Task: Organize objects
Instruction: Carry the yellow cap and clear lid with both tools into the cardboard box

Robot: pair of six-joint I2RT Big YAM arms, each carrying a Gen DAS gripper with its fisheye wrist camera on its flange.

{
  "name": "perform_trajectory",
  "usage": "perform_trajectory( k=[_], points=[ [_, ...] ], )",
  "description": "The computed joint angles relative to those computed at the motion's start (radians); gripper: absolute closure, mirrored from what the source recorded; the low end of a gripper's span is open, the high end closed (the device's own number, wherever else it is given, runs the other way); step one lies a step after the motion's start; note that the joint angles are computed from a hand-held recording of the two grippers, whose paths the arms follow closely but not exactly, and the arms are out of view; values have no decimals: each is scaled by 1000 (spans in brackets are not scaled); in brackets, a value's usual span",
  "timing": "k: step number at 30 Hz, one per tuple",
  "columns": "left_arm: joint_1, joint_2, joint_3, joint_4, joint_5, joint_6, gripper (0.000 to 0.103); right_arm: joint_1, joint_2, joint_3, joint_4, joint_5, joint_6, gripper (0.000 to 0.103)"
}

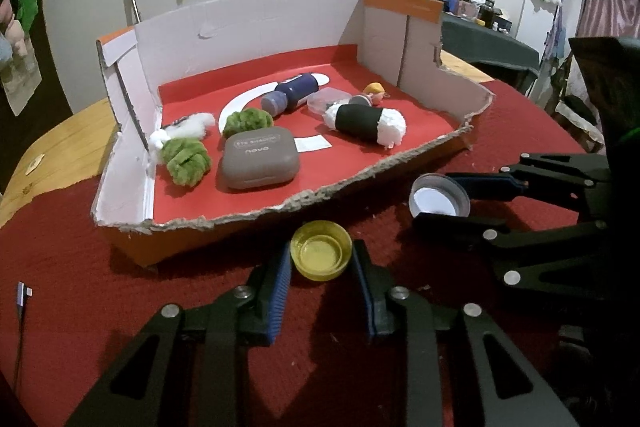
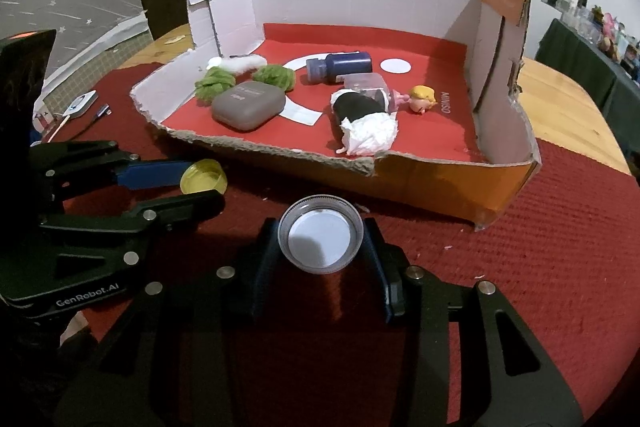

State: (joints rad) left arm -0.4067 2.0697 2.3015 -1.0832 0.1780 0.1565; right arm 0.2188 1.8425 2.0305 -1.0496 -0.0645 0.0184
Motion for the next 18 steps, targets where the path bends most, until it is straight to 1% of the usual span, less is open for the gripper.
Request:
perform_trajectory(
  k=[8,18],
  points=[
    [3,-34,-49,22,6,-6,72,8,-10,-8,-2,-10,1,63],
    [5,-40,-56,23,9,-8,72,14,-20,-17,2,-15,2,63]
  ],
)
